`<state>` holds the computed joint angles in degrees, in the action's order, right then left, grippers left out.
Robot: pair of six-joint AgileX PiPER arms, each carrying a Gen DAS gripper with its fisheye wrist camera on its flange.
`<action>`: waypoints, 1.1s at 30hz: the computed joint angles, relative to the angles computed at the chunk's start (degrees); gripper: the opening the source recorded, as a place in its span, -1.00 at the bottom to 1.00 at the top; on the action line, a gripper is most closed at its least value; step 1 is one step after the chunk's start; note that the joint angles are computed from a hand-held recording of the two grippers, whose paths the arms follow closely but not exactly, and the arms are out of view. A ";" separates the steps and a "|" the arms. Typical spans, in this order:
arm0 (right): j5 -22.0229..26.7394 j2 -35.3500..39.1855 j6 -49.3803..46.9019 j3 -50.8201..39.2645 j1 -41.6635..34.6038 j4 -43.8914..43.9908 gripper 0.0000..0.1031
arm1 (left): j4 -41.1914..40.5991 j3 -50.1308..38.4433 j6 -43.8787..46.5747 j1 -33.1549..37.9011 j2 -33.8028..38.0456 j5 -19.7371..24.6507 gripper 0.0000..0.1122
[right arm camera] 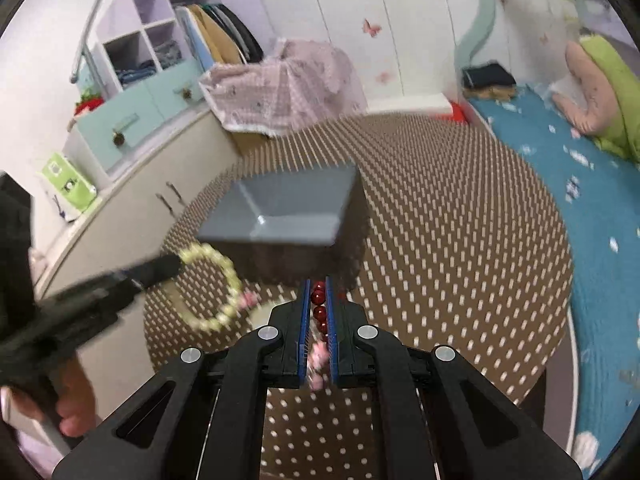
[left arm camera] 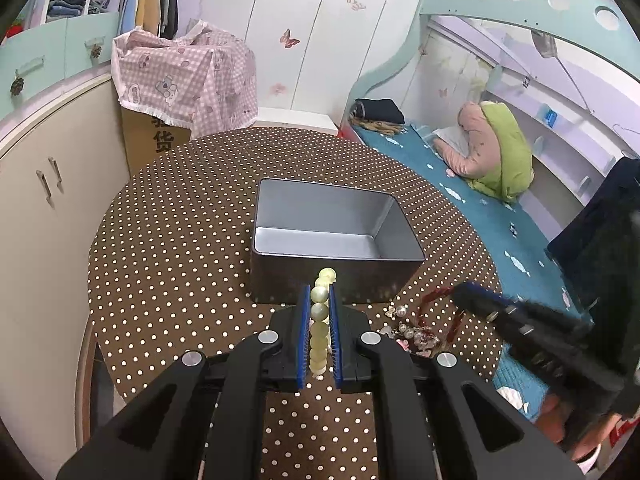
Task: Organize jewelry
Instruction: 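Carry the cream bracelet into the box and open the left gripper while the right lifts the red bracelet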
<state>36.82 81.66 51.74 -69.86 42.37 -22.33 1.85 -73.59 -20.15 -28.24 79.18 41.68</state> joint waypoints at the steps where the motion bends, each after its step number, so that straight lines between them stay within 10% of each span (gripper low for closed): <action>1: 0.75 -0.28 -0.03 -1.10 0.43 -1.00 -0.84 | -0.49 -0.31 0.46 0.20 0.12 -0.02 -0.86; 22: 6.33 2.07 -5.98 -11.07 0.34 0.29 -0.84 | -18.88 -0.29 18.48 8.82 -0.29 2.59 -0.86; 33: 6.89 2.06 -5.19 -14.26 0.71 -2.61 -0.84 | -27.79 -17.80 27.30 12.33 6.88 9.46 -0.86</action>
<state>43.71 83.71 46.55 -84.12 43.07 -24.95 -25.94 -91.39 7.15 -15.91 86.06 51.14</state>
